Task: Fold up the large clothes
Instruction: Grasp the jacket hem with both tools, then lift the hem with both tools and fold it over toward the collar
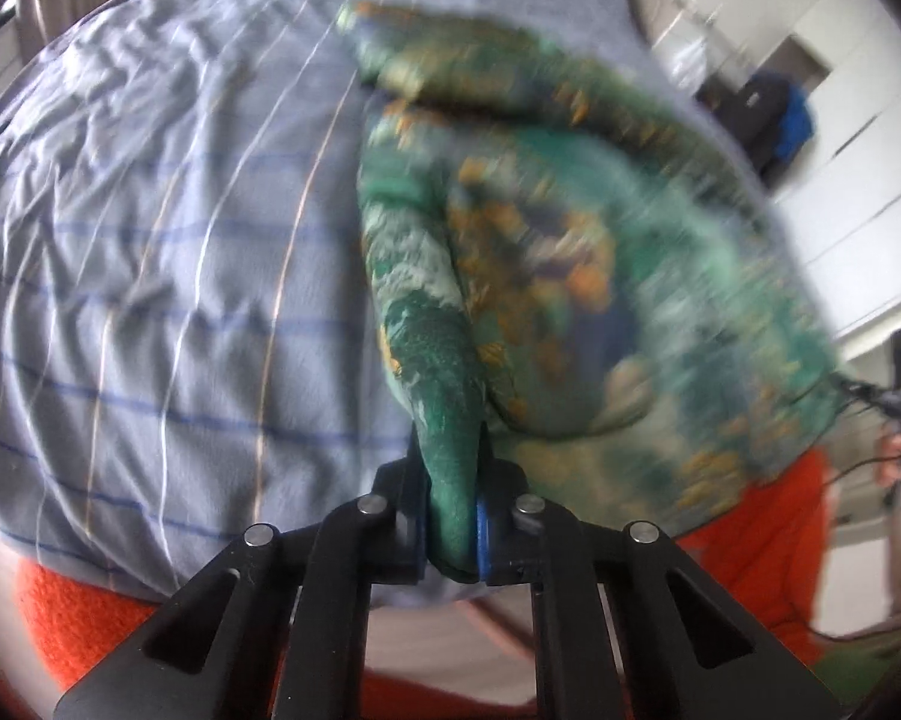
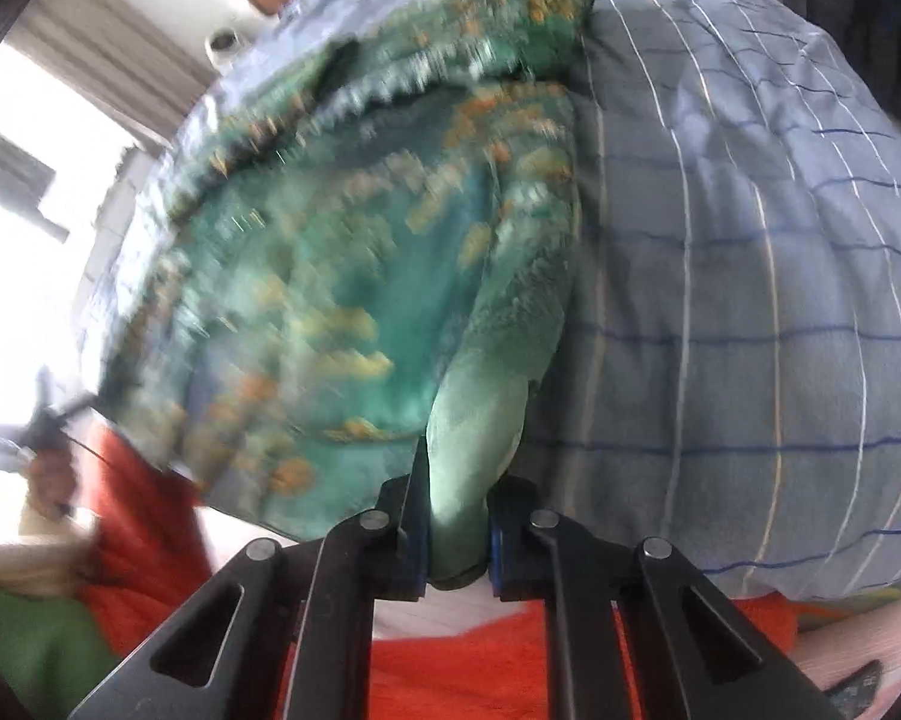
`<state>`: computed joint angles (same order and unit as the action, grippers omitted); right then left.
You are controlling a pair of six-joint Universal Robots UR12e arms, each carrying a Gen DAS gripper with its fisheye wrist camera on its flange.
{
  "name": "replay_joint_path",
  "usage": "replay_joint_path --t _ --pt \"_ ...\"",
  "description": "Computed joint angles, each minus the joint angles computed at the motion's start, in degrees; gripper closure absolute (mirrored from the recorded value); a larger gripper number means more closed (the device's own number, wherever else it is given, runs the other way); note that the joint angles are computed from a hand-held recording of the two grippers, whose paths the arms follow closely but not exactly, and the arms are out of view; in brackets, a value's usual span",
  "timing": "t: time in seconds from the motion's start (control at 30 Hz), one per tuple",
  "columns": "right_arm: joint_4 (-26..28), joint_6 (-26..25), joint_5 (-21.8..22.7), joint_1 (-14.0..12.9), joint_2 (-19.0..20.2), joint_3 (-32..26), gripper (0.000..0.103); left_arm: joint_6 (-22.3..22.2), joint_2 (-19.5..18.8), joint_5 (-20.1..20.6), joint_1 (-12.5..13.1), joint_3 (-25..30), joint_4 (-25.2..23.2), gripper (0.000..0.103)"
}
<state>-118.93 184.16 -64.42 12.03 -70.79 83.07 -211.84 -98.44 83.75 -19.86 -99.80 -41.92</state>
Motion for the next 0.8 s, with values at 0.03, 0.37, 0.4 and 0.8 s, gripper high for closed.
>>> replay_joint_path --t 0.03,0.37,0.4,0.8 --pt "-1.3 1.34 2.3 -0.53 -0.07 0.01 0.089 -0.47 0.2 -1.62 0.74 0.46 2.01 0.094" --pt "-21.87 15.37 4.91 -1.49 12.92 -17.35 0.09 6.56 -10.17 4.78 4.7 17.83 7.71 0.094" --pt "-22.55 16.78 2.97 -1.21 15.9 -21.45 0.09 6.23 -12.01 5.96 5.18 20.1 8.03 0.092" --pt "-14.97 29.62 -2.03 -0.47 38.64 -52.71 0.053 -6.81 -22.58 -10.42 12.23 29.06 1.99 0.071"
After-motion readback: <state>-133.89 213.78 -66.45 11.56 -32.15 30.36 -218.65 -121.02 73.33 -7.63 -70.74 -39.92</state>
